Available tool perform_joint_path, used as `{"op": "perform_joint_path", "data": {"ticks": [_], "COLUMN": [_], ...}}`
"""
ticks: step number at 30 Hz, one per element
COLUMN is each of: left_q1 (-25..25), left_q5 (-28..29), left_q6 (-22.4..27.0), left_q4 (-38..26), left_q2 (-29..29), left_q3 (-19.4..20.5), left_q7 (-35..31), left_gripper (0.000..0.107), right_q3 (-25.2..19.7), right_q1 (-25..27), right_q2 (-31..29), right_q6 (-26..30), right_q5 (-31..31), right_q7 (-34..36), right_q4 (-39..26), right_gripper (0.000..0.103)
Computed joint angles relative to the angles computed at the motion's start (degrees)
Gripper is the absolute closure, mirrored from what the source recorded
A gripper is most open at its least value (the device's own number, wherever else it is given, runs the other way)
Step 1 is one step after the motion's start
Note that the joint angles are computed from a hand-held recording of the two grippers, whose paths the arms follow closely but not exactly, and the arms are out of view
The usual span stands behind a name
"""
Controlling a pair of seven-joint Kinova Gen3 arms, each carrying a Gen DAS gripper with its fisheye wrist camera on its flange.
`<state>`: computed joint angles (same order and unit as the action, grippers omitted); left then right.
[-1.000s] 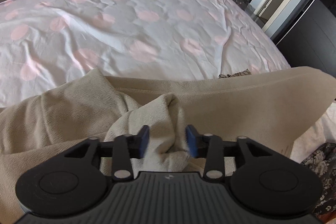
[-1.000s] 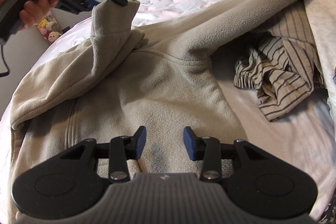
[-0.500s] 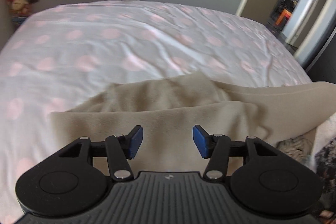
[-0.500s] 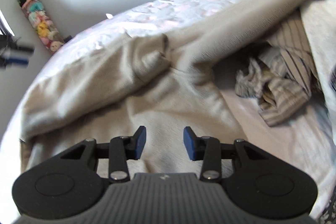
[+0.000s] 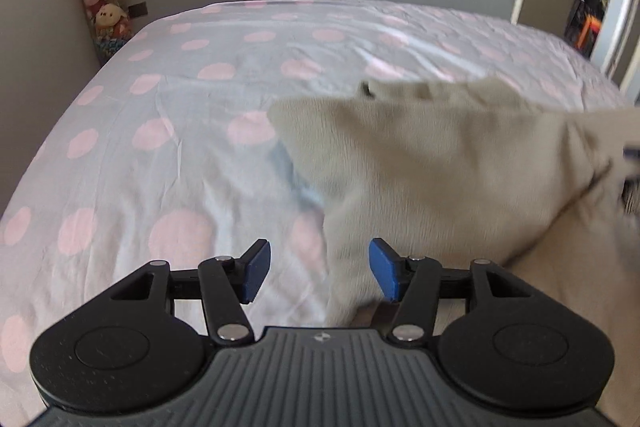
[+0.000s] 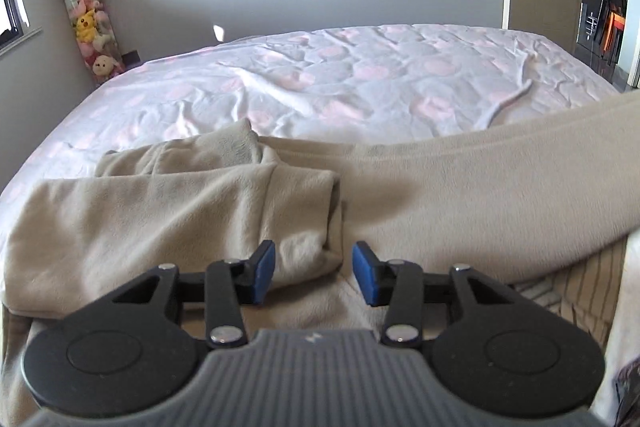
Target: Fold clothes
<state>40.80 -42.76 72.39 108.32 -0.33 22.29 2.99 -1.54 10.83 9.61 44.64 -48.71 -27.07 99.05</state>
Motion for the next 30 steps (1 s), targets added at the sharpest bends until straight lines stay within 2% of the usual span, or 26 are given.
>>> {"op": "perform_joint_path", "data": {"ticks": [4,9,10,11,12,13,15,17,20,23,26,28,29,30], "left_q1": [4.3,9.2,10.2,11.1,11.3,11.3,10.9,9.6,6.7,5.8,7.4,8.0,8.1,8.0], "left_q5": [-3.1,-7.8,-8.9,-9.5,-9.2,-8.5,-6.1,-3.2,-0.1,-0.1,-0.7,-0.4,0.0,0.6], "left_q6": [2.3,4.8,5.3,5.1,4.9,4.7,5.0,3.8,-0.7,1.6,1.5,1.9,1.9,1.8], "left_q4": [-0.1,-2.4,-2.4,-2.3,-2.5,-2.8,-2.8,-1.5,2.0,-0.1,0.7,1.4,1.8,2.1], "left_q2": [6.8,14.9,15.8,16.2,16.2,16.1,15.7,14.4,11.4,13.3,12.2,10.2,8.9,7.4], "left_q3": [1.1,-2.6,-3.6,-4.9,-5.7,-6.4,-7.5,-8.3,-8.8,-7.4,-7.6,-6.8,-6.4,-5.8], "left_q7": [-1.1,1.3,3.0,4.5,5.3,5.7,5.9,7.0,9.8,6.9,8.3,9.1,9.7,10.3], "left_gripper": [0.045,0.047,0.050,0.061,0.079,0.085,0.093,0.095,0.095,0.095,0.093,0.082,0.062,0.052], "right_q3": [-0.2,-1.0,-1.1,-1.3,-1.4,-1.5,-1.7,-1.7,-1.8,-1.9,-2.0,-1.8,-1.8,-1.8], "right_q1": [-1.1,-2.2,-2.5,-2.6,-2.6,-2.6,-2.7,-2.7,-2.8,-2.5,-1.0,0.1,0.5,0.7], "right_q2": [0.3,0.4,0.4,0.4,0.4,0.3,0.2,0.5,0.9,1.0,1.1,1.7,2.1,2.6], "right_q6": [-1.4,-3.4,-3.8,-4.0,-4.1,-4.2,-4.5,-4.4,-4.3,-4.0,-2.8,-0.6,0.3,0.9], "right_q5": [1.6,3.2,3.6,3.7,3.7,3.8,3.8,3.8,4.1,3.9,1.5,-0.3,-1.2,-2.0], "right_q7": [-2.1,-3.4,-3.6,-3.5,-3.1,-2.7,-2.0,-2.0,-2.3,-1.9,0.8,2.3,2.8,3.0], "right_q4": [0.6,1.6,1.8,2.0,2.1,2.3,2.6,2.8,3.0,3.4,3.5,2.3,1.7,1.0], "right_gripper": [0.057,0.057,0.057,0.057,0.057,0.057,0.057,0.057,0.057,0.057,0.056,0.056,0.056,0.056]}}
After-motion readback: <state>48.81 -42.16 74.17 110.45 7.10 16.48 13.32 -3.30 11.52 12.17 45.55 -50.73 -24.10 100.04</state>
